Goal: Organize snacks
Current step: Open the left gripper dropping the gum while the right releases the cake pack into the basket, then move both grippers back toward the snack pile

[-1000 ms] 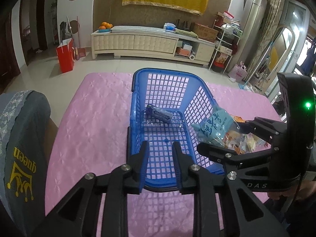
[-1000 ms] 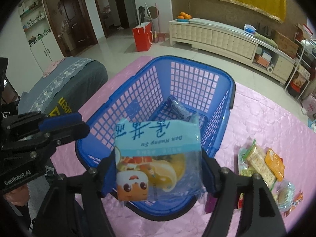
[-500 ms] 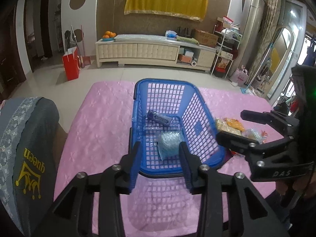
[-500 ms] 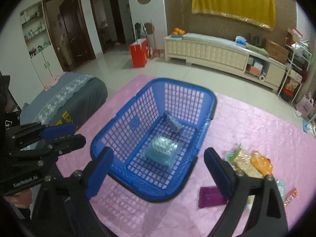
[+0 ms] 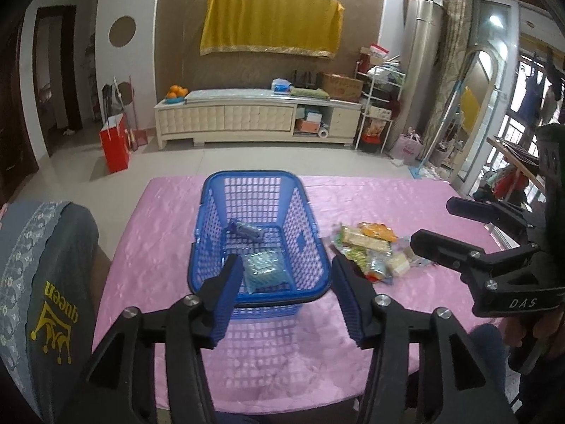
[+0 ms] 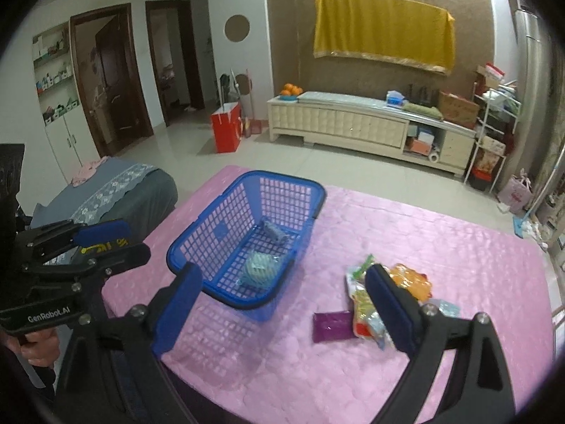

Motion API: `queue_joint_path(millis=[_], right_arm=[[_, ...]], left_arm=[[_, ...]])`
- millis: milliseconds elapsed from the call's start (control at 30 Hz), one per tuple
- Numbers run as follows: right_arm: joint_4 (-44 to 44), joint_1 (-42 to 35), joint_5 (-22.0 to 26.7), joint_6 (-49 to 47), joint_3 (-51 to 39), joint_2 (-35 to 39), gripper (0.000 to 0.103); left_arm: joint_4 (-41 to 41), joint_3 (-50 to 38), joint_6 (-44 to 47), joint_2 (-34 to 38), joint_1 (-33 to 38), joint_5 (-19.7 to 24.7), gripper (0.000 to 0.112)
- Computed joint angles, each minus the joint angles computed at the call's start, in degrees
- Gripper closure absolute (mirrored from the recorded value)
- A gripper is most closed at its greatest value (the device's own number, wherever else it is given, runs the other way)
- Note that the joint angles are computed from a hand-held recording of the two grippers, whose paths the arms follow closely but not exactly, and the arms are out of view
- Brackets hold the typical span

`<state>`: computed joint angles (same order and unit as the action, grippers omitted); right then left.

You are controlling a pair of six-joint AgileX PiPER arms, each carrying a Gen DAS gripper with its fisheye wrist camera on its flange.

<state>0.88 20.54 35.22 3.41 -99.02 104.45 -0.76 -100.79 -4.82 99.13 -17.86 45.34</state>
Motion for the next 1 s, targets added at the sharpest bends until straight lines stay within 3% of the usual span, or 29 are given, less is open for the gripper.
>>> queue_joint_path(millis=[167, 533, 1000], right_arm=[[-0.4, -1.6, -2.8, 0.2, 6.9, -5.3, 0.007], [2.0, -7.6, -5.7, -1.6, 16.2, -11.8, 0.007], [18.3, -20.4, -5.5, -18.6, 19.9, -10.5, 0.007]], left_arm=[[2.5, 1.2, -2.8, -1.5, -3.5, -0.9, 0.053], [4.5, -5.2, -5.4, 3.7, -9.6, 1.8, 0.052], [6.1, -27.9, -6.6, 21.0, -15.9, 12.4, 0.052]])
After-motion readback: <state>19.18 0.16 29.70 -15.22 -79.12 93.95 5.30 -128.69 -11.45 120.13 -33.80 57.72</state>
